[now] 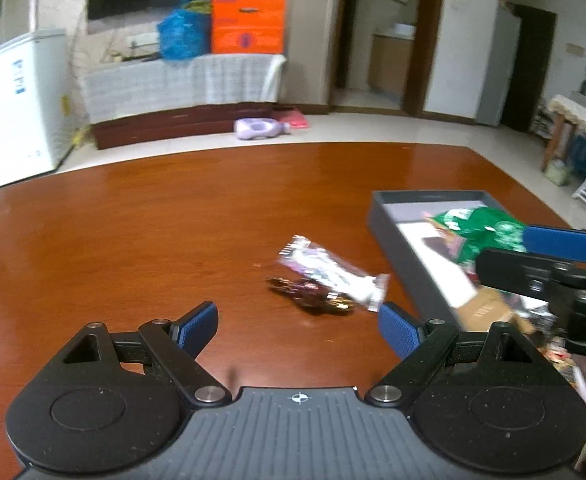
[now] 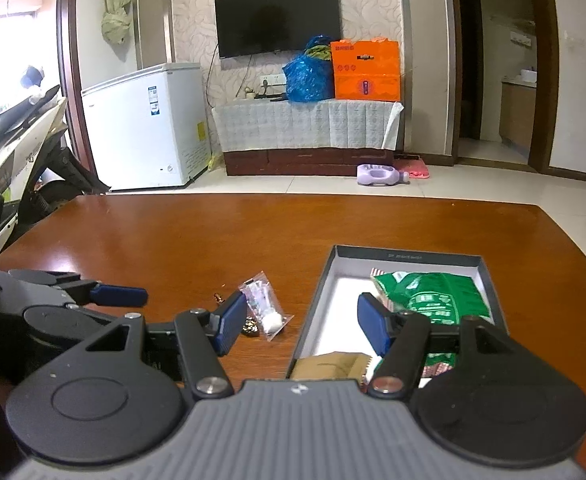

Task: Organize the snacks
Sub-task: 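Move both open grippers back toward the chocolate candy and clear packet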

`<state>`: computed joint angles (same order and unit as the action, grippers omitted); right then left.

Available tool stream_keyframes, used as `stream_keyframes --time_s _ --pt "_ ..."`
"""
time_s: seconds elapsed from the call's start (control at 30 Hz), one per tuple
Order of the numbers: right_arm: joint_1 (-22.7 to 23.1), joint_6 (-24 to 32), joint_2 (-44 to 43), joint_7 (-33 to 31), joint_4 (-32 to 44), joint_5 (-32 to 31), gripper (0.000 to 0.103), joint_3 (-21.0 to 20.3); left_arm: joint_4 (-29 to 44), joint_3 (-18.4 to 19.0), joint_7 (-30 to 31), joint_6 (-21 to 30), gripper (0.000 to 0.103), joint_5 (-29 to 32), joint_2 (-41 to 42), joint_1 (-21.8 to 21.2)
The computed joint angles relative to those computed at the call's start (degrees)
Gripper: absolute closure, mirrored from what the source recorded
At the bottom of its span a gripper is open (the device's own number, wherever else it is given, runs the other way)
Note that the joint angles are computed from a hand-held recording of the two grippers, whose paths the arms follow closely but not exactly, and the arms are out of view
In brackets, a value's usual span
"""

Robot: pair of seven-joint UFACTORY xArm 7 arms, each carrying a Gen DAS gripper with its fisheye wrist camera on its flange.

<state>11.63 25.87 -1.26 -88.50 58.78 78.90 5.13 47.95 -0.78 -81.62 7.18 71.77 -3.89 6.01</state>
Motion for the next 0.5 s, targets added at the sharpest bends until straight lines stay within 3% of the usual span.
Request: stream_keyframes --time_s 0.17,0.23,0.33,0.4,0.5 --pt "0.40 0.10 1.20 0.19 1.22 -0.38 0.041 0.62 2.22 0.79 -1.17 2.70 0.015 0.74 1.62 0.26" --pt "0.33 1.24 1.70 0.85 1.63 -1.01 0.041 0.71 3.38 1.64 0.21 1.77 0.015 -1.86 3.21 0.20" --pt "0.43 1.72 2.52 1.30 2.44 -1.90 0.041 1.19 4.69 2.59 6.69 0.50 0.016 -11.01 5.67 -0.46" --pt "0.89 -0.71 2.93 1.32 2.86 -2.13 0.041 1.79 5.52 3.29 8.38 0.75 0.016 -12.80 6.82 -1.40" --pt "0.29 2.09 3.49 2.43 4.13 -2.32 0.041 1.58 6.80 4.65 10.12 0.36 0.016 -14.13 8.77 -2.82"
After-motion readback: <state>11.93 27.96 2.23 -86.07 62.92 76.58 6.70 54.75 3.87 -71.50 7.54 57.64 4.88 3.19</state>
